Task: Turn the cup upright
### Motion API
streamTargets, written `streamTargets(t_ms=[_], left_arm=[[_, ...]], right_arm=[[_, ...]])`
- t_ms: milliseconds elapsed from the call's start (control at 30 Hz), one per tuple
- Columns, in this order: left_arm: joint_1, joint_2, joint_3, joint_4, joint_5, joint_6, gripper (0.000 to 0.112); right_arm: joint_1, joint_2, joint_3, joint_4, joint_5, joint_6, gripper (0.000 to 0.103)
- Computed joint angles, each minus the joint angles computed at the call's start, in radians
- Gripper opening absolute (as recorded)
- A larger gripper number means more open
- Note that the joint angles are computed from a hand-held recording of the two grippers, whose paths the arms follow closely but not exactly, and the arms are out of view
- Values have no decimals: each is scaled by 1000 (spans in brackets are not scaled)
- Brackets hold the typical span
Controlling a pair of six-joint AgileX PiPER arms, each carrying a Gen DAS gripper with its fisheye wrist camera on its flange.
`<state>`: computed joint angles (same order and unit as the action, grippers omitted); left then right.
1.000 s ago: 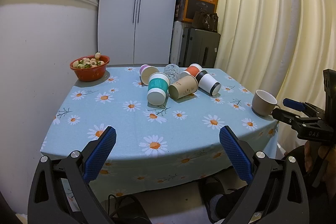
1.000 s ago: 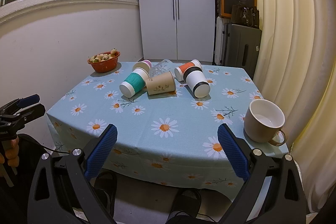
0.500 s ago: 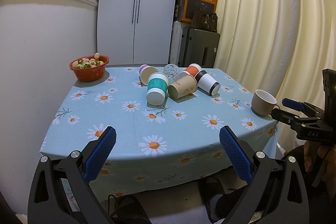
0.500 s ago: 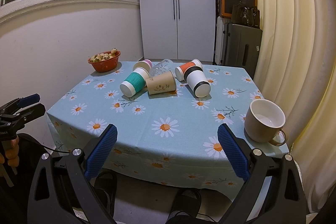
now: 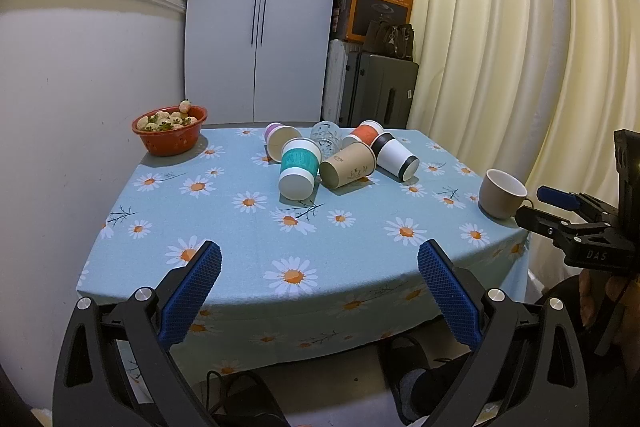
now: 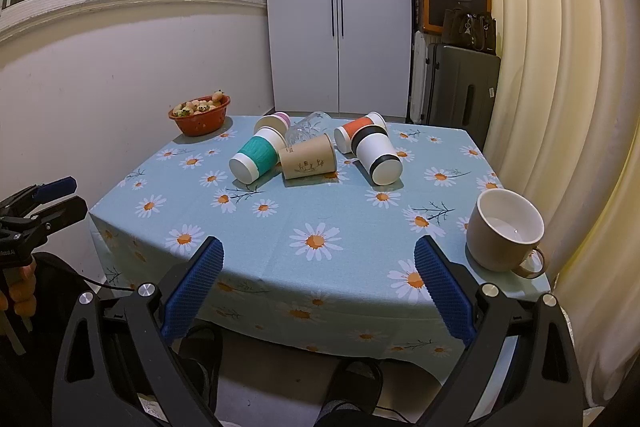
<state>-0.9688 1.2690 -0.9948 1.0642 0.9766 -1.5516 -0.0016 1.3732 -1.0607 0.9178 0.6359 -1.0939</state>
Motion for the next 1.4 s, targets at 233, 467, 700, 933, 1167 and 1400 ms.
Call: streamTargets(t_ms=[233,467,700,933,1167,1400], left_arm=[[-1,4,-4,0,2,1,96],[0,1,1,2,-4,-3,96],[3,-2,2,1,-5,1,96],[8,-14,12,0,-13,2,96],[10,-14,10,-6,-17,-1,96],[41,1,-20,-52,-32,43,96]], right_arm=[[6,0,-1,-7,-4,8,95],[-1,5,-1,-1,-2,-4,95],[3,6,4,6,-4,-18,95],[17,4,2,-19,-13,-11,95],[29,-7,9,-31,-22,-9,95],[28,19,-31,-63,19,47,95]])
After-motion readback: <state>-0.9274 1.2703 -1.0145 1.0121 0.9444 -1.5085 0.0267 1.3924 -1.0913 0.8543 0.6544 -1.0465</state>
